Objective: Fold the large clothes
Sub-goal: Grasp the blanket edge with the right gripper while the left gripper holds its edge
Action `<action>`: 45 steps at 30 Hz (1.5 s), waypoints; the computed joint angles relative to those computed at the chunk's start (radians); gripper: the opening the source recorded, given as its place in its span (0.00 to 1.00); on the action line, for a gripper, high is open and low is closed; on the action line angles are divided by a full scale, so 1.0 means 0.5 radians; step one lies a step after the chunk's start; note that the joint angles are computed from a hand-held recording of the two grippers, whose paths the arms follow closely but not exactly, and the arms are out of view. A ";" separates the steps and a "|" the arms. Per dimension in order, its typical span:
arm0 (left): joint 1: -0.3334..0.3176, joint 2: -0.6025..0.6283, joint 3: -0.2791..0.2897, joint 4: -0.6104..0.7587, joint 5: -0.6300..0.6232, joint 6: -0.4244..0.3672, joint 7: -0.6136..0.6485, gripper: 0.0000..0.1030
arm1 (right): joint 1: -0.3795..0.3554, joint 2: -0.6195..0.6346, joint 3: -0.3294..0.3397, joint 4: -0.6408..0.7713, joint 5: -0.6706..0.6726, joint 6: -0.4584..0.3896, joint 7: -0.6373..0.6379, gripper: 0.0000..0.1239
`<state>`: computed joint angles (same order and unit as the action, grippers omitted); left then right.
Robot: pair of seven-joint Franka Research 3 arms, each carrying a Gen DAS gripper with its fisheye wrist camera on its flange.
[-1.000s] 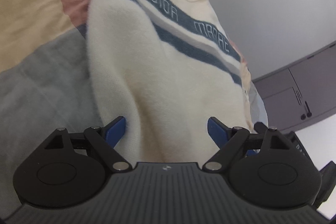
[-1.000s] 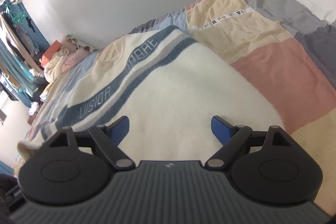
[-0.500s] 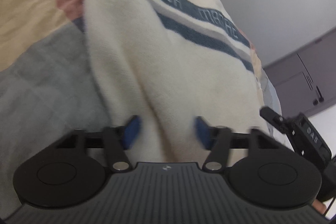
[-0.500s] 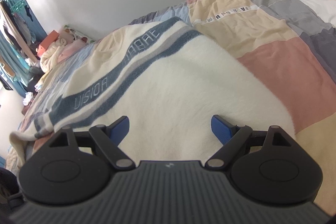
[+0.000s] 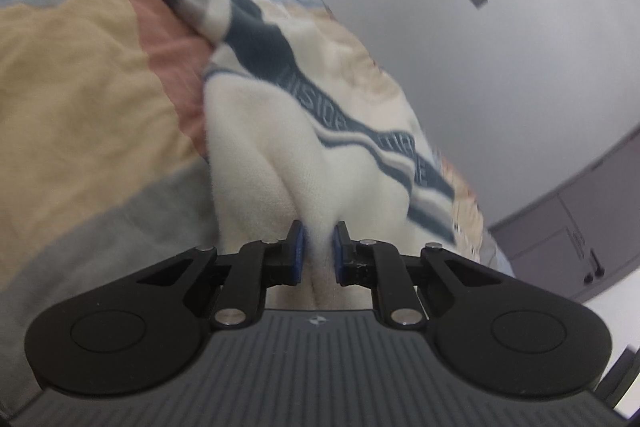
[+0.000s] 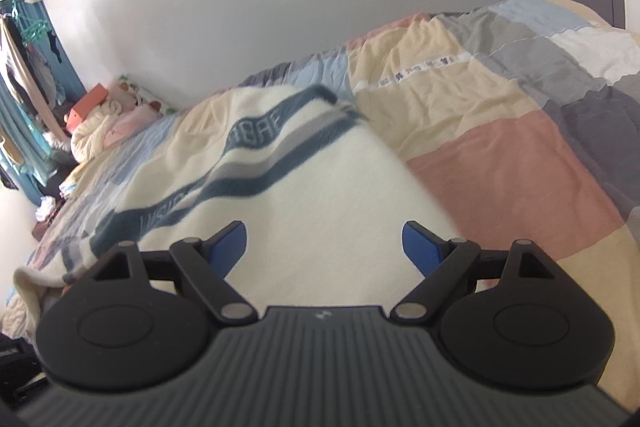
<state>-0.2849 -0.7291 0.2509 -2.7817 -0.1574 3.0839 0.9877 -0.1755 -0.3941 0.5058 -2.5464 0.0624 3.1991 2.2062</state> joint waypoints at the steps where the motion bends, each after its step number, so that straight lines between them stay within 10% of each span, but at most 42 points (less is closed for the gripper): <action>1: 0.050 -0.010 -0.019 -0.003 -0.004 0.006 -0.029 0.16 | -0.007 -0.009 -0.001 -0.008 0.005 0.015 0.008 0.70; 10: 0.707 0.177 -0.301 0.129 0.183 -0.167 -0.298 0.13 | -0.070 -0.044 -0.028 -0.036 0.107 -0.080 0.121 0.70; 18: 0.772 0.278 -0.362 0.181 0.287 -0.265 -0.341 0.14 | 0.357 0.078 -0.465 -0.029 0.210 -0.277 0.220 0.70; 25: 0.712 0.286 -0.306 0.169 0.246 -0.284 -0.358 0.44 | -0.248 0.174 -0.008 0.131 -0.408 -0.515 0.788 0.69; 31: 0.694 0.278 -0.305 0.159 0.234 -0.281 -0.345 0.49 | -0.317 0.399 0.089 0.369 -0.982 -0.662 0.884 0.72; 37: 0.605 0.244 -0.236 0.139 0.171 -0.306 -0.285 0.51 | 0.152 0.447 -0.257 0.406 -0.647 -0.649 0.165 0.18; 45: 0.555 0.223 -0.199 0.128 0.074 -0.312 -0.232 0.51 | 0.161 0.425 -0.445 0.706 -1.201 -0.873 0.125 0.12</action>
<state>-0.0074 -0.6174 0.1515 -2.7180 -0.1202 2.9279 0.8716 -0.0951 -0.1816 0.2832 -2.1934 -0.5381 2.7628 2.2685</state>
